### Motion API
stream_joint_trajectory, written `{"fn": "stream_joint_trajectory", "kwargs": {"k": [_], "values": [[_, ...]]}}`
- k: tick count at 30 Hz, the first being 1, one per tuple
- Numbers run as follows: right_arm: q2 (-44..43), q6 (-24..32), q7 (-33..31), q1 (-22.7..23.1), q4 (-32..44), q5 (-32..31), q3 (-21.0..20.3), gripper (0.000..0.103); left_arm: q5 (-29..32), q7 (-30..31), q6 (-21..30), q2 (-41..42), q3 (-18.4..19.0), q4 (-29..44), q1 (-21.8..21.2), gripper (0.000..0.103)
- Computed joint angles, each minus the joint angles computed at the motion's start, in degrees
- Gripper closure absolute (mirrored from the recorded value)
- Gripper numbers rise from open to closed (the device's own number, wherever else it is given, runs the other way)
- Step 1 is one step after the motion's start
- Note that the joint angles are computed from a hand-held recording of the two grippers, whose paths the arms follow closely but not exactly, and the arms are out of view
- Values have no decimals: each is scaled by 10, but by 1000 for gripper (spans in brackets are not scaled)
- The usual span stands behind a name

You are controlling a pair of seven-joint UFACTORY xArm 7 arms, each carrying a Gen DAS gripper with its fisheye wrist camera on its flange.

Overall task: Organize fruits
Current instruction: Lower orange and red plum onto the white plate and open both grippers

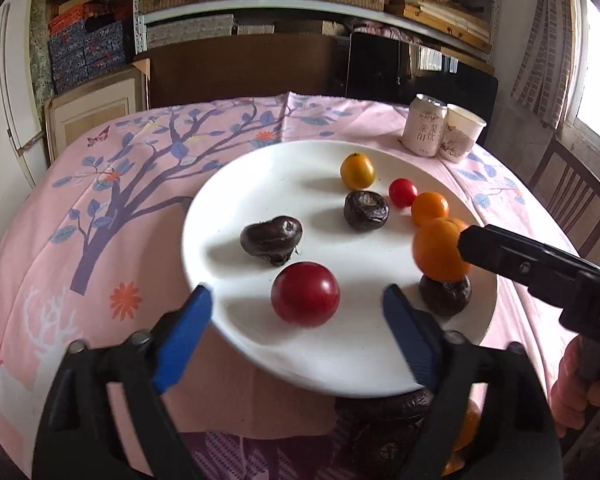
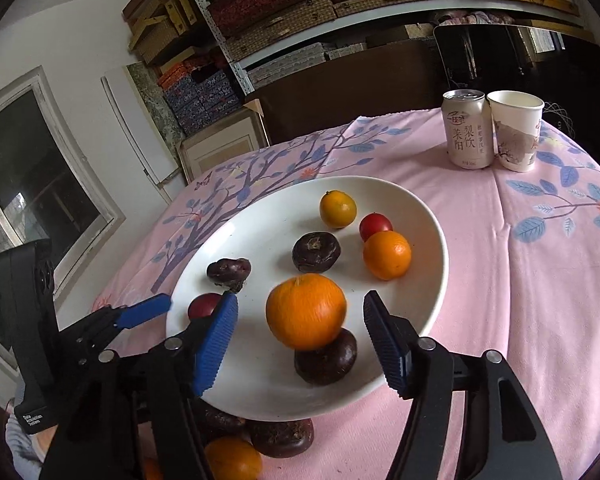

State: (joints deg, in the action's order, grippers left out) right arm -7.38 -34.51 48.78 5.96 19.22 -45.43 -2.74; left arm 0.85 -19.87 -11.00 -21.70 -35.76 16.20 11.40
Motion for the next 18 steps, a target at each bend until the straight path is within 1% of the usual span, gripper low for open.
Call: {"fn": "stream_joint_trajectory", "kwargs": {"k": [1,2,3,4,7,9,10,12,14,16,18], "values": [[-8,0,-9,-3,-7,10,0,37,-5,-5,-3,-13,-11,-7,10,7],[-13,-7,-14,-6,-15,14,-3,37,-5,-7,0,-24,-3,-13,4,7],[-17,-12,-11,-7,-20,8,-8,36,-2,-7,2,-33,19,-21,-14,6],[-21,-14,-3,-8,-25,-4,-15,36,-2,-10,0,-44,26,-29,-20,5],[-39,-10,21,-11,-45,-45,-31,36,-7,-30,5,-85,4,-52,0,5],[-60,-1,18,-12,-65,-56,-34,35,-3,-47,31,-111,-4,-64,6,5],[-73,5,13,-11,-76,-60,-36,30,1,-57,52,-125,-5,-69,6,5],[-100,17,-3,-6,-100,-54,-38,24,10,-73,90,-154,-1,-82,-2,5],[-120,21,-11,3,-120,-64,-58,23,19,-86,107,-184,12,-101,-19,5],[-129,21,0,15,-129,-105,-92,23,25,-100,125,-217,28,-119,-41,5],[-142,24,6,17,-141,-131,-103,23,32,-121,149,-254,31,-134,-50,5]]}}
